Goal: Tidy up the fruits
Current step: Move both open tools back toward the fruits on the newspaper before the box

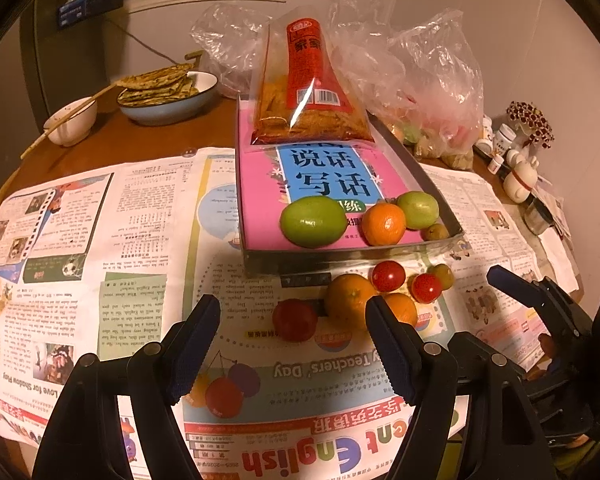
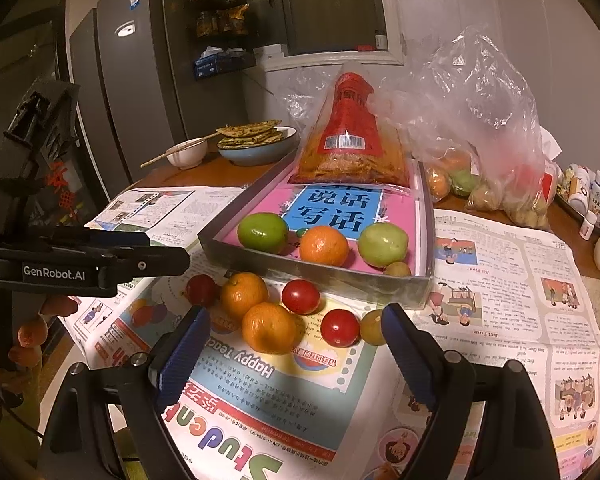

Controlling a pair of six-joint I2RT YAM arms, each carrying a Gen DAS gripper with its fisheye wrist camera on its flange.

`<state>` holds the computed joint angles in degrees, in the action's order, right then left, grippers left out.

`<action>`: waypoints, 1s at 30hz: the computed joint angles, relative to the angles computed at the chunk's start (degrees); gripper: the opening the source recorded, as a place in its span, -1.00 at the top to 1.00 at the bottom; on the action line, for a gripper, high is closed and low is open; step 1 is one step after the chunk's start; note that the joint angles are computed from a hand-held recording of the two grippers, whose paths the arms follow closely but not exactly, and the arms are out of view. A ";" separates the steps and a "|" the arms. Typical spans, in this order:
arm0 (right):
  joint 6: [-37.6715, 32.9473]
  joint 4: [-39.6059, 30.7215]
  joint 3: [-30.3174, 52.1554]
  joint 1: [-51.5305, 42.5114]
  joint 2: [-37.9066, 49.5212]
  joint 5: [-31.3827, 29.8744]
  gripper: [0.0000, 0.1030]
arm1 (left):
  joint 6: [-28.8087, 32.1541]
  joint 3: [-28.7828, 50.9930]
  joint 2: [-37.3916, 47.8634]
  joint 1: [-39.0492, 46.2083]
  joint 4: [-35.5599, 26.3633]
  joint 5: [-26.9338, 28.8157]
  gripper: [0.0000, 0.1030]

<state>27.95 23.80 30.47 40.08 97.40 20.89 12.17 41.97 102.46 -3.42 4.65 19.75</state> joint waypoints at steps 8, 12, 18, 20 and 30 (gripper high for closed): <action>-0.44 1.23 -0.06 -0.85 1.59 -1.51 -0.69 | 1.16 -0.46 1.12 -0.18 0.53 -0.55 -0.49; -0.26 1.12 0.51 -1.06 2.64 -2.17 -0.69 | 1.85 -0.64 1.65 -0.94 0.99 -1.64 -0.49; -0.78 0.60 1.44 -0.17 3.74 -2.00 -0.69 | 2.33 -0.59 2.78 -1.41 1.39 -2.29 -0.49; -0.73 0.26 1.87 0.16 4.16 -1.87 -0.69 | 2.54 -0.54 3.27 -1.49 1.71 -2.64 -0.49; -0.93 0.09 3.61 0.49 7.03 -2.47 -0.69 | 2.23 1.13 7.20 -1.88 2.47 -4.24 -0.49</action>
